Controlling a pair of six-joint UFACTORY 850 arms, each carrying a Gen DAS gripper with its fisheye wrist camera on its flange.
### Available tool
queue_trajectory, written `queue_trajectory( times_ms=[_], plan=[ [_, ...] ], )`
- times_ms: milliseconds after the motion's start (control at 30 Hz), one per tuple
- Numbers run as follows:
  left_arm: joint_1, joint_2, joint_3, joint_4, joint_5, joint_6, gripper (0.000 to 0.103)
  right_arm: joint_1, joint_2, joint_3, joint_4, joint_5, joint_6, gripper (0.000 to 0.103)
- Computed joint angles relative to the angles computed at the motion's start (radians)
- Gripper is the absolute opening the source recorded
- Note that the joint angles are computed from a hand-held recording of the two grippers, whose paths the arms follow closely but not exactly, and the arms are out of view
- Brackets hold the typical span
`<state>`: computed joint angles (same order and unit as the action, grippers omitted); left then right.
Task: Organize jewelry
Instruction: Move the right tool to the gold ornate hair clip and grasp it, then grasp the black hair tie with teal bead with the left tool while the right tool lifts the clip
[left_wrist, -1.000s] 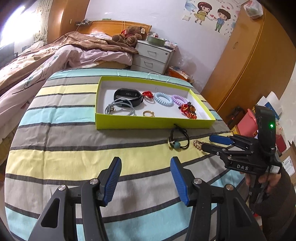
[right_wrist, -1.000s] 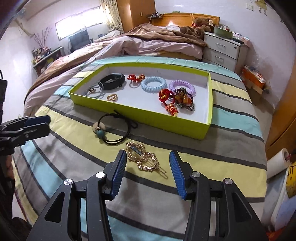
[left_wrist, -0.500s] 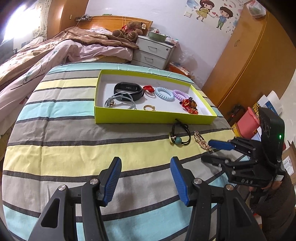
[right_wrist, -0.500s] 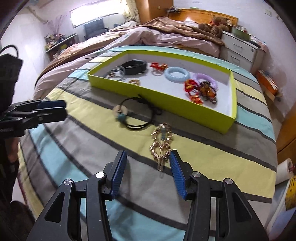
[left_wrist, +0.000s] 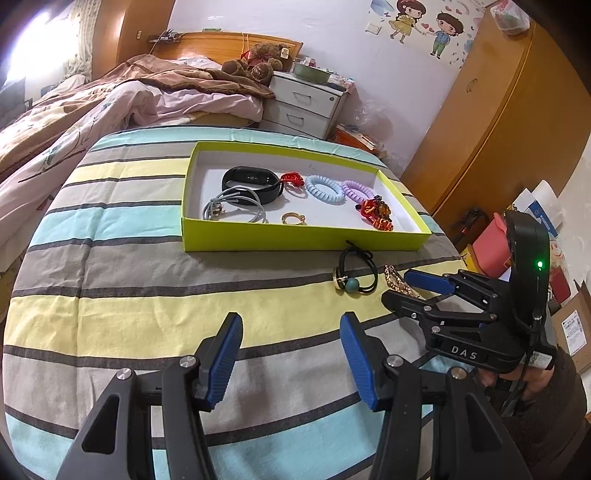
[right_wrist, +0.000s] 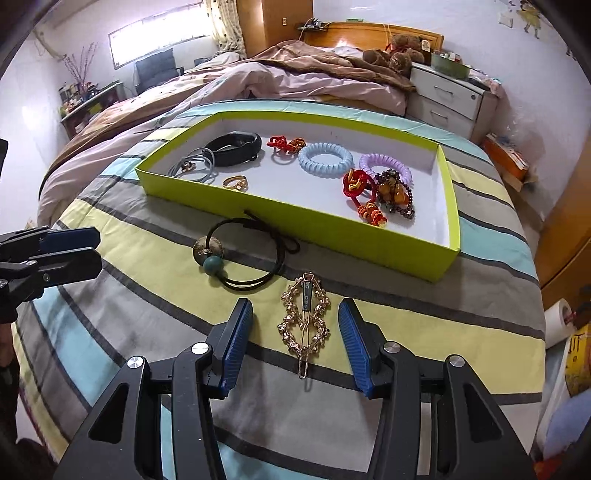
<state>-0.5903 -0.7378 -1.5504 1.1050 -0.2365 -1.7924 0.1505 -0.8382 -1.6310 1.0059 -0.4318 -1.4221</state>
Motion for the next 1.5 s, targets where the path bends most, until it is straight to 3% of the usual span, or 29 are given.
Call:
queue_trajectory(
  times_ms=[133,300,667,900,1000,1100,1233,1333,1400,1500],
  plan=[
    [-0.001,-0.013,-0.022,-0.058,-0.005,0.065,0.054,-0.001,0.005,0.01,0.018,0.01,-0.014,0.047],
    [-0.002,-0.037,-0.066,-0.146,-0.011,0.17,0.054,-0.006,0.008,0.014,0.039,-0.002,-0.035,0.026],
    [0.003,-0.135,-0.217,-0.447,-0.025,0.486,0.054,-0.028,0.028,0.042,0.132,-0.005,-0.104,0.025],
    [0.003,-0.242,-0.391,-0.623,-0.117,0.698,0.054,-0.048,0.049,0.068,0.206,-0.011,-0.151,0.025],
    [-0.002,-0.281,-0.458,-0.6,-0.171,0.685,0.054,-0.052,0.05,0.068,0.184,-0.014,-0.13,0.025],
    [-0.006,-0.341,-0.558,-0.624,-0.274,0.736,0.054,-0.049,0.044,0.059,0.112,-0.001,-0.064,0.025],
    [-0.007,-0.351,-0.571,-0.593,-0.281,0.716,0.054,-0.056,0.031,0.034,0.015,-0.001,0.057,0.025],
    [-0.012,-0.367,-0.599,-0.572,-0.324,0.718,0.046,-0.067,0.032,0.037,0.012,-0.01,0.064,0.027],
    [-0.015,-0.375,-0.611,-0.544,-0.347,0.7,0.036,-0.072,0.048,0.06,0.055,-0.003,0.006,0.042],
    [-0.016,-0.373,-0.606,-0.509,-0.363,0.674,0.021,-0.076,0.074,0.1,0.121,0.011,-0.082,0.047]
  ],
)
